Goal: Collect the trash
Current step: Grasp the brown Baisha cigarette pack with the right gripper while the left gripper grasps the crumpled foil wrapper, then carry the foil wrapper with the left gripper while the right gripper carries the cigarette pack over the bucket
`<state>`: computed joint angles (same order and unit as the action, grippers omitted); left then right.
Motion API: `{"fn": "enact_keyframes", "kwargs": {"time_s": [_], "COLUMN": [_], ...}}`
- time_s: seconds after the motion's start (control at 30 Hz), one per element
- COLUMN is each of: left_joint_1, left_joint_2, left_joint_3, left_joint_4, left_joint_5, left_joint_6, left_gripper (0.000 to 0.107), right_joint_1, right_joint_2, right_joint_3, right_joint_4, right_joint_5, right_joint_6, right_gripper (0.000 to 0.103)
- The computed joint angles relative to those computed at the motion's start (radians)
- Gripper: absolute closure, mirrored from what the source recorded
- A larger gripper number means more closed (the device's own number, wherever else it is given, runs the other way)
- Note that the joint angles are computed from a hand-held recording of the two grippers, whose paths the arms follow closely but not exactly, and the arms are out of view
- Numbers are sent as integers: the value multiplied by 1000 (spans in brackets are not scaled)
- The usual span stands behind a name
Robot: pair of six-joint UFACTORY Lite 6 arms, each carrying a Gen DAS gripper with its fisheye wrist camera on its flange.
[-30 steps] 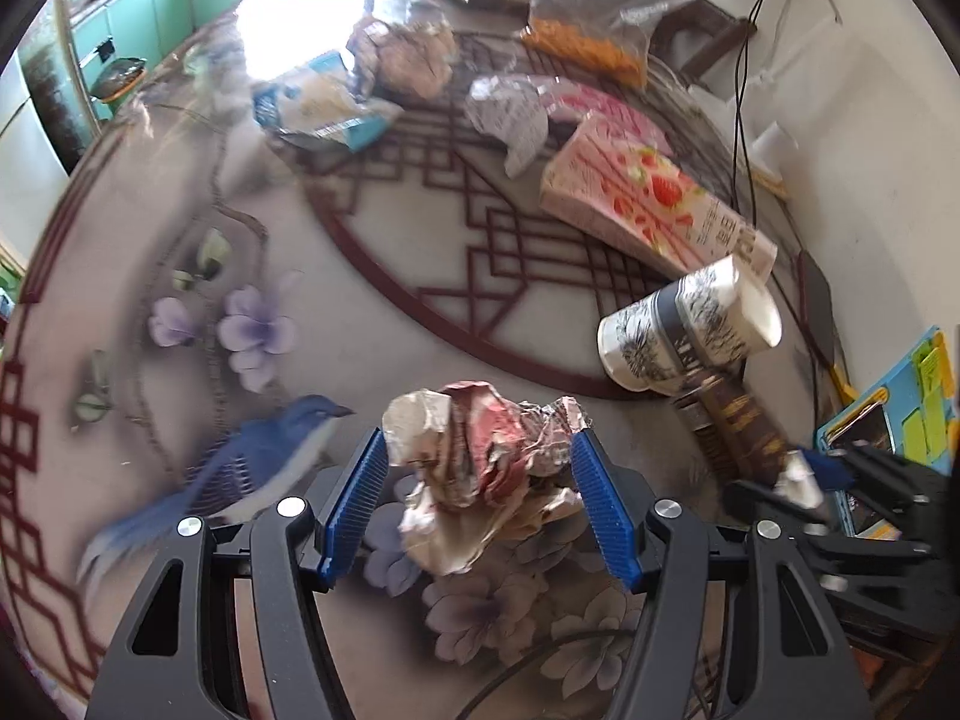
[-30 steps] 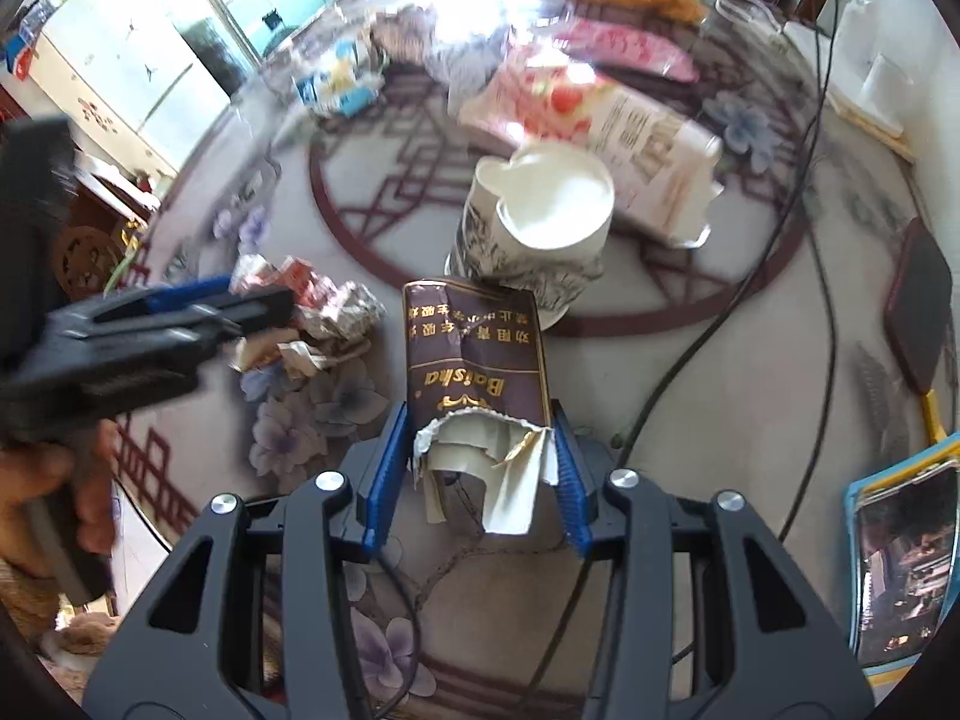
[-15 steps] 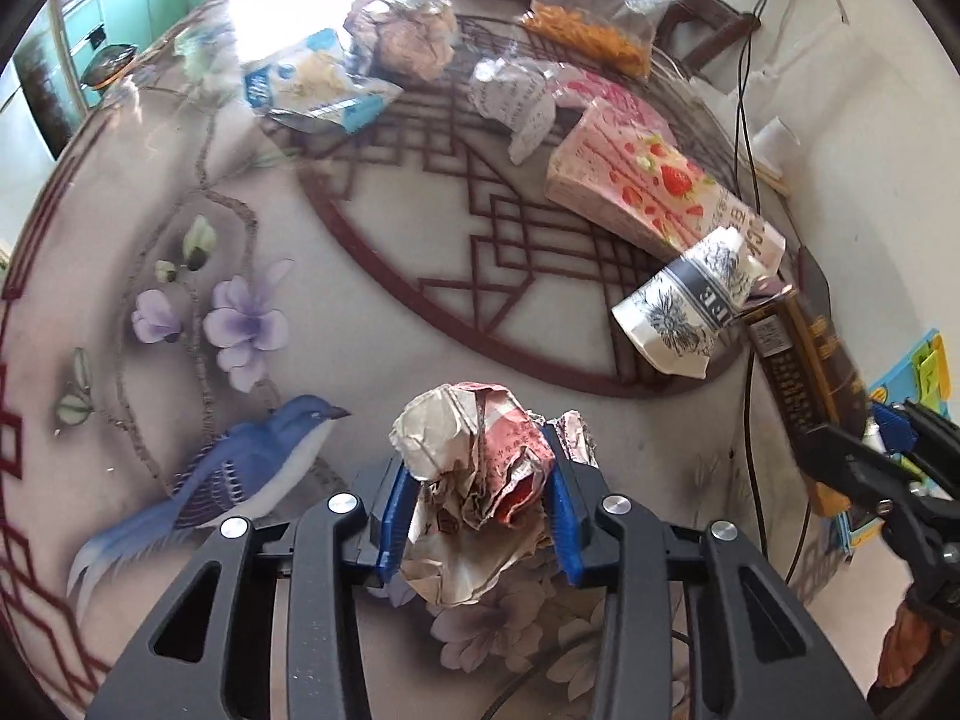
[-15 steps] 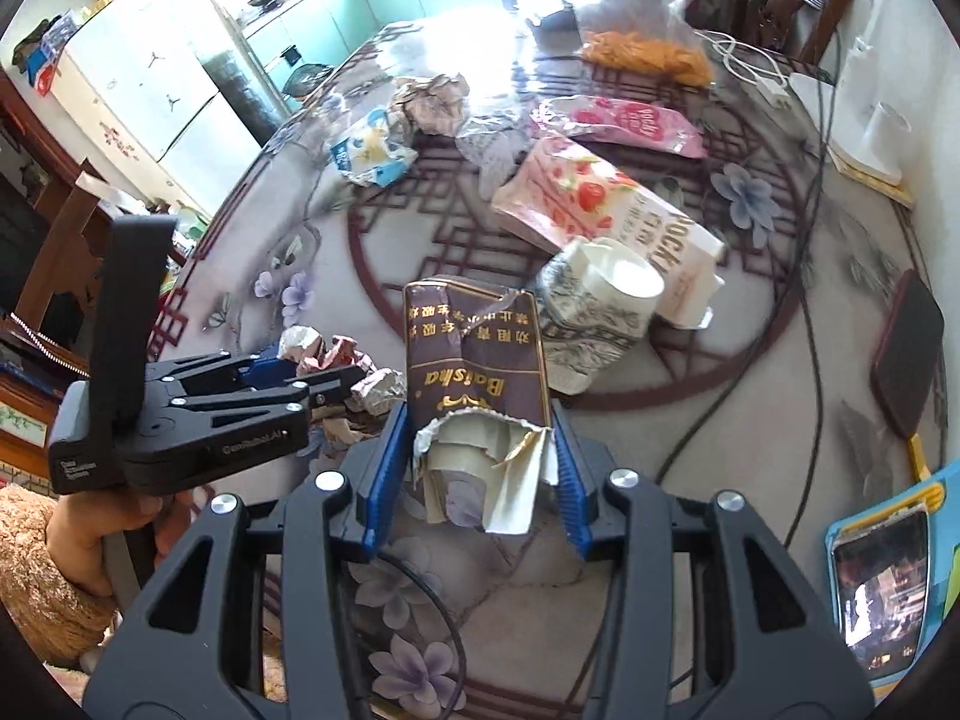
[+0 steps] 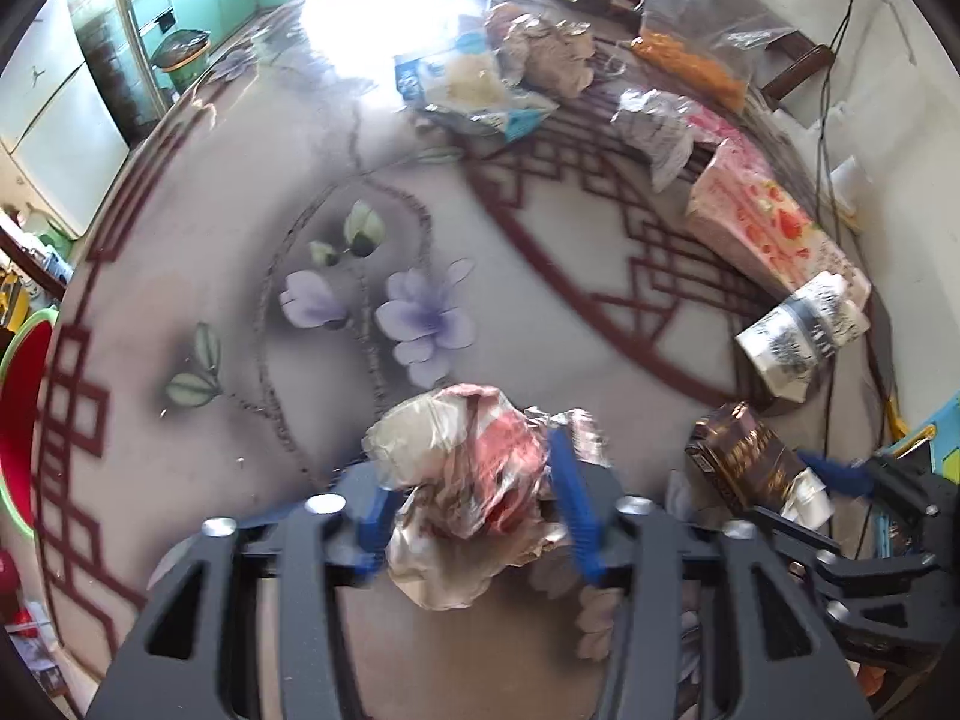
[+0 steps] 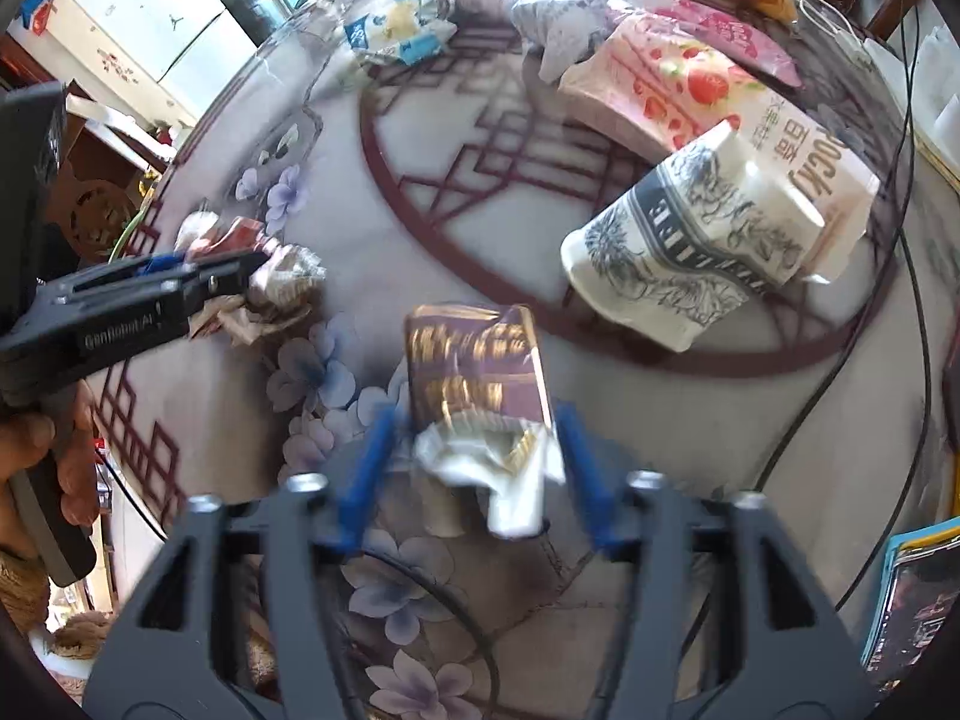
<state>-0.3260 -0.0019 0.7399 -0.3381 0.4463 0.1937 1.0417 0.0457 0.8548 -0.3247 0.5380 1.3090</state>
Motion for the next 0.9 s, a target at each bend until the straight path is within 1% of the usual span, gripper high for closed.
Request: {"fn": "enact_keyframes", "kwargs": {"time_s": [0.03, 0.07, 0.17, 0.2, 0.23, 0.27, 0.3, 0.33, 0.37, 0.4, 0.47, 0.53, 0.7, 0.8, 0.87, 0.9], "left_joint_1": [0, 1, 8, 14, 18, 14, 8, 3, 11, 18, 28, 51, 143, 246, 323, 375], "left_joint_2": [7, 15, 44, 45, 36, 27, 15, 7, -7, -21, -62, -113, -245, -303, -318, -334], "left_joint_3": [1, 3, 8, 8, 3, 3, 1, 1, 0, -1, -5, -6, -6, -4, 7, 11], "left_joint_4": [6, -8, -67, -104, -131, -117, -104, -102, -114, -123, -99, -88, -30, -63, -106, -128], "left_joint_5": [-4, -8, -17, -13, -5, -6, -10, -11, -4, -2, 2, 12, 29, 54, 78, 95], "left_joint_6": [-5, 9, 66, 103, 134, 123, 112, 106, 115, 120, 97, 97, 72, 119, 183, 220], "left_gripper": [45, 45, 49, 60, 67, 68, 74, 80, 80, 80, 80, 81, 81, 81, 81, 81], "right_joint_1": [-1, -4, -21, -19, -15, -12, -10, -8, -8, -10, -8, -1, 37, 51, 61, 56], "right_joint_2": [-7, -5, 80, 104, 129, 137, 138, 138, 139, 141, 137, 117, 87, 107, 136, 180], "right_joint_3": [-1, 0, 52, 67, 79, 79, 75, 74, 76, 79, 90, 104, 207, 304, 379, 443], "right_joint_4": [-31, -39, 4, 14, 25, 31, 35, 35, 34, 36, 16, -14, -125, -165, -183, -183], "right_joint_5": [-1, -8, 3, 15, 20, 13, 6, 3, 3, 1, 12, 29, 112, 155, 183, 192], "right_joint_6": [30, 35, -41, -54, -59, -55, -51, -47, -46, -50, -23, 10, 86, 78, 59, 35], "right_gripper": [21, 21, 21, 21, 21, 23, 32, 38, 50, 54, 59, 59, 59, 59, 59, 59]}}
